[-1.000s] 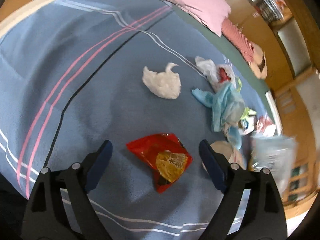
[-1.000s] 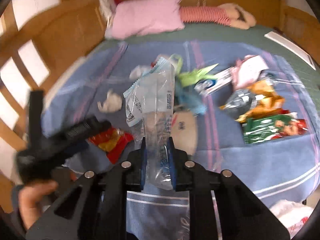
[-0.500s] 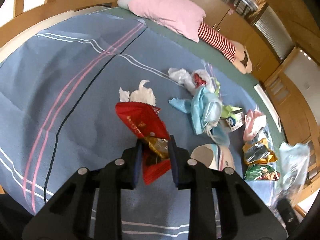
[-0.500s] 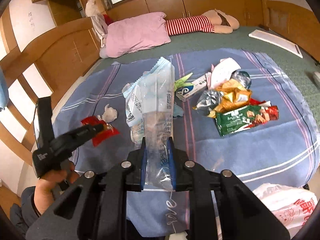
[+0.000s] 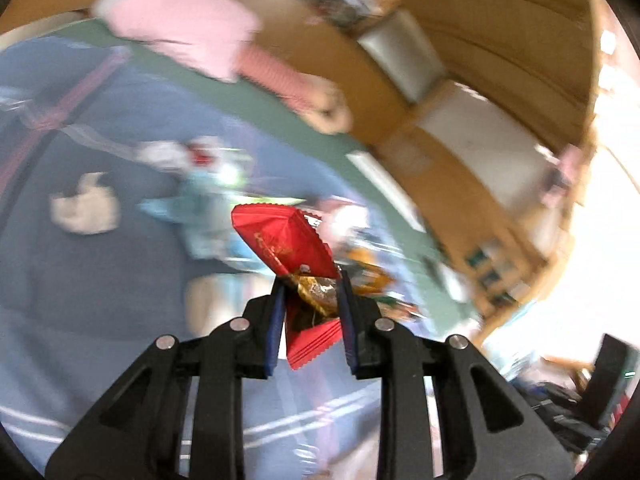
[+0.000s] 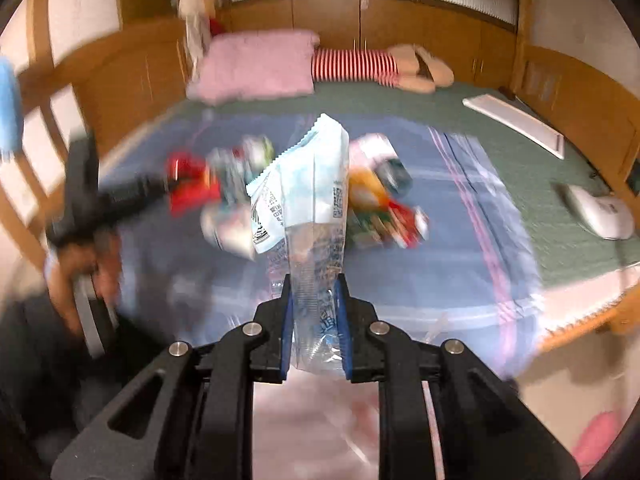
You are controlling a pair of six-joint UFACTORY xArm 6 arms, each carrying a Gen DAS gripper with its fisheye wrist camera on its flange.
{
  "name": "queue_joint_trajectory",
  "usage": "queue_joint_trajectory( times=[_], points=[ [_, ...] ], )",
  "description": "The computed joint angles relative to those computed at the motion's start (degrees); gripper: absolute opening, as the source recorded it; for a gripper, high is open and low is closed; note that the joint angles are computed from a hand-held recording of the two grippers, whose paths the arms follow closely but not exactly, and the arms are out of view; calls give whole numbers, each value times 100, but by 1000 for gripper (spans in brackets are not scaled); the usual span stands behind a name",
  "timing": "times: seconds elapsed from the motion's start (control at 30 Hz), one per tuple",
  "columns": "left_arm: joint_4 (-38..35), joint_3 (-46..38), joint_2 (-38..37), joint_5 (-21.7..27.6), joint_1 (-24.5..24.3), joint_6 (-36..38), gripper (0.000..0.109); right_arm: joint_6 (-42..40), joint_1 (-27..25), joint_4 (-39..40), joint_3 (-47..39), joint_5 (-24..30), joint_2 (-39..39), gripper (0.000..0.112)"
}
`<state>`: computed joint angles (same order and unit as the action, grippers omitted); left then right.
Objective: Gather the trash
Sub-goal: 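Carry both items to the white bin and open both tools to drop them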
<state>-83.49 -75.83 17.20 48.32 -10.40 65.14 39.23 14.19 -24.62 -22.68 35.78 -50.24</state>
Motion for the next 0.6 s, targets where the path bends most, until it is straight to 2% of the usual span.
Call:
queue_joint_trajectory(
  times=[0.1,0.13,0.17,0.2,0.23,0.3,0.37,0.43,0.53,0.6],
  points=[
    [-30,5,-36,945,33,359,26,-745,179,665,222,1187,-563,20],
    [32,1,-52,1151,4,475,26,-916,193,852,298,1444,-681,27],
    [101,31,-100,1327,-50,635,26,-1148,173,1095,374,1625,-787,45],
    [187,65,-147,1523,-104,796,26,-1373,143,1337,540,1764,-1001,58],
    [278,111,-196,1706,-133,924,26,-1359,176,1360,718,1674,-1259,77],
    [542,177,-291,2021,-253,1227,26,-1447,-148,1732,1238,1134,-2264,83],
    [812,249,-368,2399,-356,1558,26,-1565,-871,2608,1594,481,-3008,91],
    [1128,309,-416,2870,-470,1851,26,-1229,-1554,2943,1672,-38,-3134,91],
    [1756,464,-510,3297,-690,2288,28,-658,-1995,2684,1767,-689,-3028,91],
    [2177,611,-602,3298,-882,2588,43,-612,-2058,2734,1820,-1023,-2785,91]
  ],
)
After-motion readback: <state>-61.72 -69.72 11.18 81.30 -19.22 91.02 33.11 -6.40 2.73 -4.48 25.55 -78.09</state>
